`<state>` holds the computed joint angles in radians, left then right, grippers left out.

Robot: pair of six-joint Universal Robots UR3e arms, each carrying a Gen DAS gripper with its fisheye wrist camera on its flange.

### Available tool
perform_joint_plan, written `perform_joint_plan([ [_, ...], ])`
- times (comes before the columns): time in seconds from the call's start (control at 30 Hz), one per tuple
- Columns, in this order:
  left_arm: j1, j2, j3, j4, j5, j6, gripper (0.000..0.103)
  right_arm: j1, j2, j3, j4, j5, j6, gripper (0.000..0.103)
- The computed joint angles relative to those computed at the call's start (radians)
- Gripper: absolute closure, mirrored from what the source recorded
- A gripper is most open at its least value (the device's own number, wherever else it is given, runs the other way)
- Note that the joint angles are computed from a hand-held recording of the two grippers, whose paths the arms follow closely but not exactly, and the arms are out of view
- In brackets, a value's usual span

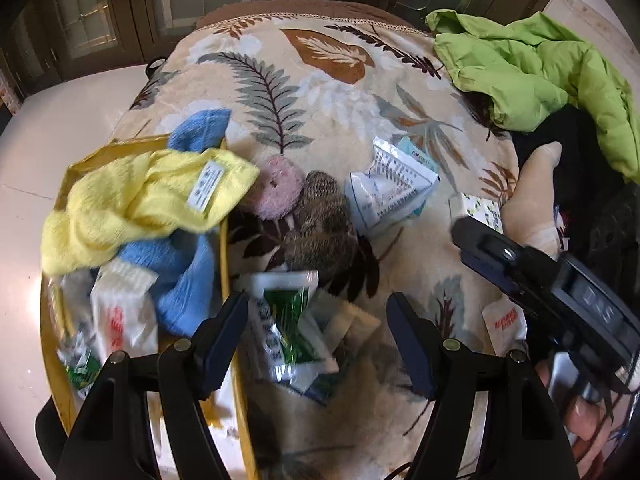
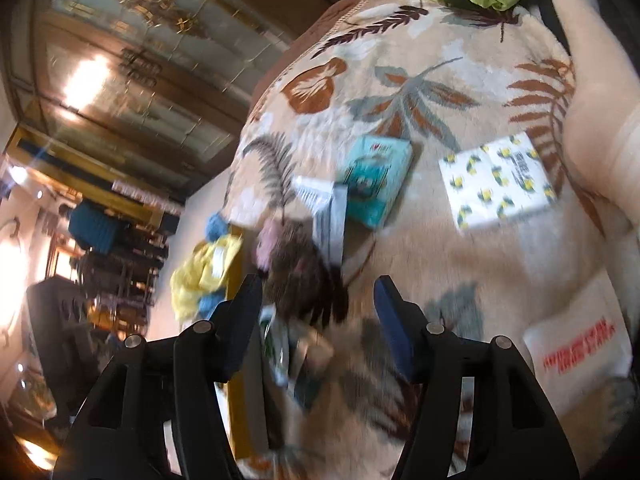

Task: Organize soft objects
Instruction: 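Move both grippers back over the pile on the bed, then grasp the brown knit item with the left gripper while the right grasps a white printed packet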

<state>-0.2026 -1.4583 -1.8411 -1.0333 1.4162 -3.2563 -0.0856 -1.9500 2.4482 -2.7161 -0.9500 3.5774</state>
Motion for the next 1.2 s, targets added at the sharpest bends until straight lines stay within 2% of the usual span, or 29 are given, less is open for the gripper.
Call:
perform_joint_plan([
  [0.13, -0.02, -0.113, 0.084, 0.006, 0.01, 0.016, 0.031, 0.028, 0.21, -0.078, -0.134, -0.014, 0.053, 0.044],
  [0.3, -0.043, -0.24, 0.193, -0.006, 0.016, 0.021, 0.031, 0.06, 0.37, -0.187, -0.175, -0.017, 0.055, 0.044],
  [0.37, -0.059, -0.288, 0.238, -0.02, 0.033, 0.019, 0.031, 0.053, 0.417, -0.208, -0.196, 0.02, 0.043, 0.044],
  [0.43, -0.066, -0.328, 0.271, -0.035, 0.034, 0.02, 0.031, 0.054, 0.463, -0.23, -0.215, 0.046, 0.032, 0.052],
  [0.5, -0.065, -0.358, 0.292, -0.046, 0.027, 0.014, 0.031, 0.066, 0.493, -0.249, -0.212, 0.05, 0.023, 0.078],
  [0.6, -0.073, -0.394, 0.314, -0.044, 0.047, 0.008, 0.031, 0.075, 0.522, -0.242, -0.231, 0.032, 0.047, 0.083],
  [0.67, -0.072, -0.395, 0.299, -0.014, 0.041, 0.013, 0.032, 0.053, 0.508, -0.198, -0.273, 0.048, 0.055, 0.084],
  [0.7, -0.071, -0.395, 0.292, -0.005, 0.041, 0.011, 0.037, 0.044, 0.502, -0.185, -0.284, 0.051, 0.055, 0.085],
  [0.73, -0.074, -0.393, 0.284, 0.009, 0.052, 0.009, 0.045, 0.021, 0.478, -0.152, -0.296, 0.063, 0.054, 0.085],
  [0.77, -0.082, -0.393, 0.284, 0.013, 0.074, 0.01, 0.058, 0.006, 0.464, -0.135, -0.3, 0.074, 0.054, 0.085],
  [0.87, -0.073, -0.37, 0.264, 0.018, 0.058, 0.027, 0.059, -0.064, 0.383, -0.054, -0.305, 0.121, 0.041, 0.085],
  [0.97, -0.075, -0.337, 0.236, 0.03, 0.049, 0.038, 0.06, -0.129, 0.281, 0.006, -0.251, 0.17, 0.008, 0.085],
  [1.2, -0.05, -0.254, 0.196, 0.038, -0.026, 0.043, 0.06, -0.266, -0.023, 0.095, 0.014, 0.266, -0.095, 0.085],
])
